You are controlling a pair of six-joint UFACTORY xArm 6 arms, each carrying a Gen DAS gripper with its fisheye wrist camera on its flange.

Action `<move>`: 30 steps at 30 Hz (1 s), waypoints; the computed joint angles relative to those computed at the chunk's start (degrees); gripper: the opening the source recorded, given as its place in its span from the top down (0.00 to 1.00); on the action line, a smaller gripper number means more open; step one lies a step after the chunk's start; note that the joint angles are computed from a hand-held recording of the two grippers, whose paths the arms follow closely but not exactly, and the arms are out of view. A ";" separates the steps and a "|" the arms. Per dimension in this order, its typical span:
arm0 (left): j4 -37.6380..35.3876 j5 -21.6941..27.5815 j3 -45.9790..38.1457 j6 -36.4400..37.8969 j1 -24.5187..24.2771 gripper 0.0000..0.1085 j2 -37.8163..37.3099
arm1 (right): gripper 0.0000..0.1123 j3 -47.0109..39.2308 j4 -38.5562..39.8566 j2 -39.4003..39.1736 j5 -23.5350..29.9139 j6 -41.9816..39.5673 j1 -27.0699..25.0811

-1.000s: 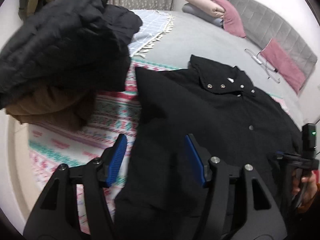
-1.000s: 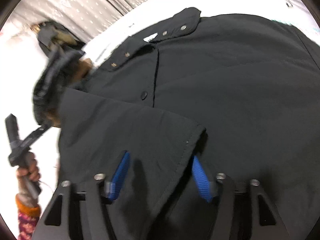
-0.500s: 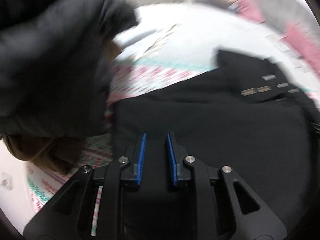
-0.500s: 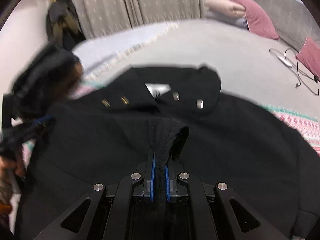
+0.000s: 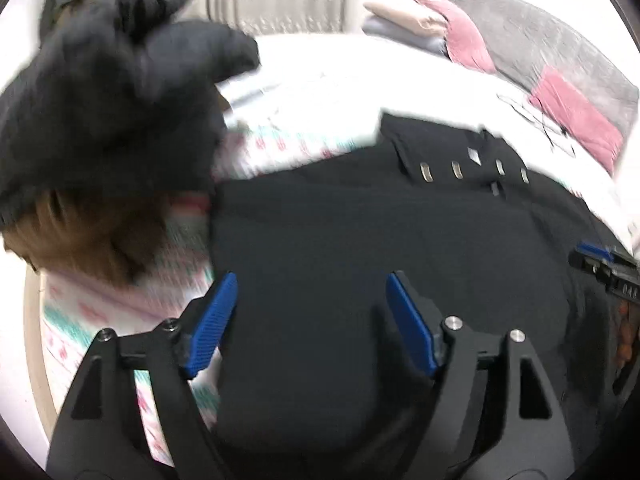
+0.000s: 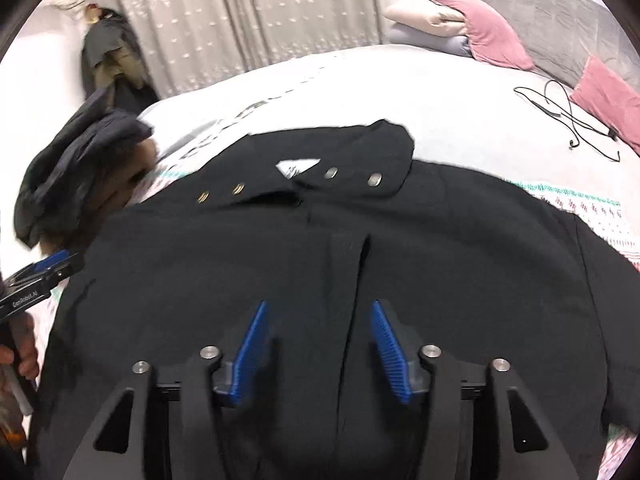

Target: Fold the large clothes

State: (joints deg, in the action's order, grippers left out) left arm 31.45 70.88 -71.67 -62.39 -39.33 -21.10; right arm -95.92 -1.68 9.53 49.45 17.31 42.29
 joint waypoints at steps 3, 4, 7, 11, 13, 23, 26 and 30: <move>2.65 2.17 2.45 -1.04 -2.62 0.28 0.56 | 0.47 2.36 -4.66 -0.34 5.13 2.66 0.47; 3.45 4.04 0.84 -0.65 -3.48 0.28 1.77 | 0.40 3.86 -6.08 -0.87 5.56 3.96 0.06; 0.51 9.93 -7.51 0.37 -4.05 0.28 5.66 | 0.35 5.40 -7.07 -3.57 7.59 9.28 -1.30; -3.26 10.34 -10.67 -6.02 -4.92 0.13 4.79 | 0.34 7.45 -11.57 -8.71 10.94 15.28 -3.06; -6.29 9.28 -10.69 -11.21 -5.32 0.10 3.19 | 0.32 9.61 -12.55 -12.17 12.40 20.16 -5.14; -0.37 6.89 -3.03 -23.31 -15.02 0.07 -1.71 | 0.31 23.59 -5.58 -25.21 7.94 29.59 -19.24; 3.59 6.54 0.66 -26.94 -16.67 0.07 -2.16 | 0.31 28.32 -1.87 -28.69 4.23 32.76 -23.68; 4.08 5.09 0.44 -25.83 -16.44 0.07 -2.14 | 0.31 33.37 -3.66 -32.68 2.05 40.71 -29.15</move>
